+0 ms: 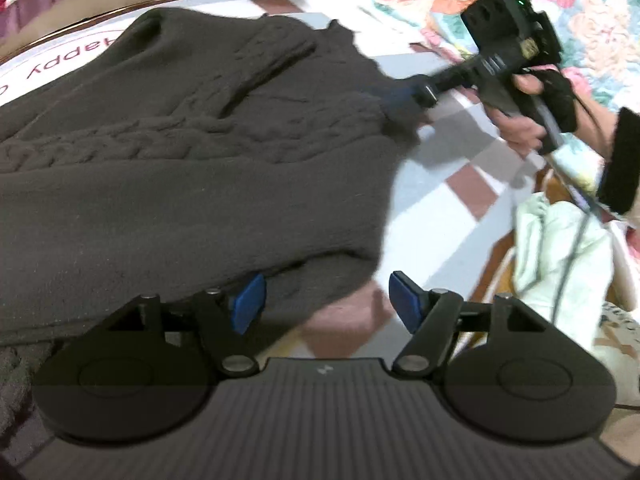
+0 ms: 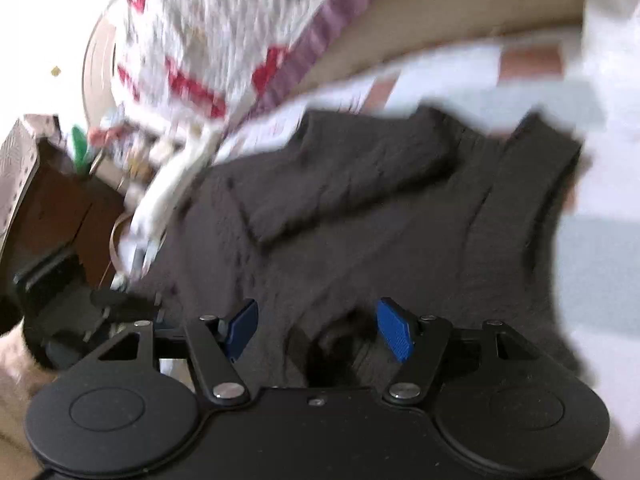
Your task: Fold clothes
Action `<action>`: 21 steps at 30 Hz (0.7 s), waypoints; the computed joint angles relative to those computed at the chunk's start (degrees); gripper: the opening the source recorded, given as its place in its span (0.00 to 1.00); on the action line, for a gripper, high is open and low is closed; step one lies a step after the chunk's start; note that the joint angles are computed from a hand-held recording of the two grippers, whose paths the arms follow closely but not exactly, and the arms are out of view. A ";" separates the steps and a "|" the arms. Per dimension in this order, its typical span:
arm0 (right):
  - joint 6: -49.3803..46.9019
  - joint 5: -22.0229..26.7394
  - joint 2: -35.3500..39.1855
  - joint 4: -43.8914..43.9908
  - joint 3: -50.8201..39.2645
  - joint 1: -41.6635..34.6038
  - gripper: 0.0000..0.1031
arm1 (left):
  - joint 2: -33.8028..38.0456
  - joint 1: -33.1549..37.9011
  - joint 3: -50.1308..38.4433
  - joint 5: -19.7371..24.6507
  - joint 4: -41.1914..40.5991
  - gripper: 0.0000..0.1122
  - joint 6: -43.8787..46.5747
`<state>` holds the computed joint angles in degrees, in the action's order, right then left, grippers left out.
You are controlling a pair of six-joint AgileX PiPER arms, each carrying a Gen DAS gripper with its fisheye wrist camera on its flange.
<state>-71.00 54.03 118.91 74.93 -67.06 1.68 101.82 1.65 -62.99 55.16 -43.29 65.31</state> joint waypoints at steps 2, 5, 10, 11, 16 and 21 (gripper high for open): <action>-0.38 3.40 1.55 -2.38 -1.50 0.93 0.71 | 2.30 0.33 -0.53 0.62 -2.30 0.64 0.44; 1.41 9.71 3.61 -5.77 -4.60 1.39 0.73 | 4.49 0.52 -1.07 3.30 -7.28 0.65 4.06; -5.03 8.94 2.03 0.40 -0.26 0.89 0.71 | 3.57 -1.94 2.01 1.52 -13.73 0.65 9.47; -6.68 9.20 1.88 2.97 0.85 0.42 0.68 | 3.06 -2.44 3.15 0.39 -15.19 0.65 10.70; -11.05 7.71 -2.00 11.00 7.75 -0.60 0.40 | 3.41 -1.10 3.26 4.75 -14.92 0.46 10.54; -6.05 -12.88 -12.14 2.80 14.65 5.91 0.25 | 1.24 -2.74 2.83 1.22 -8.85 0.30 4.47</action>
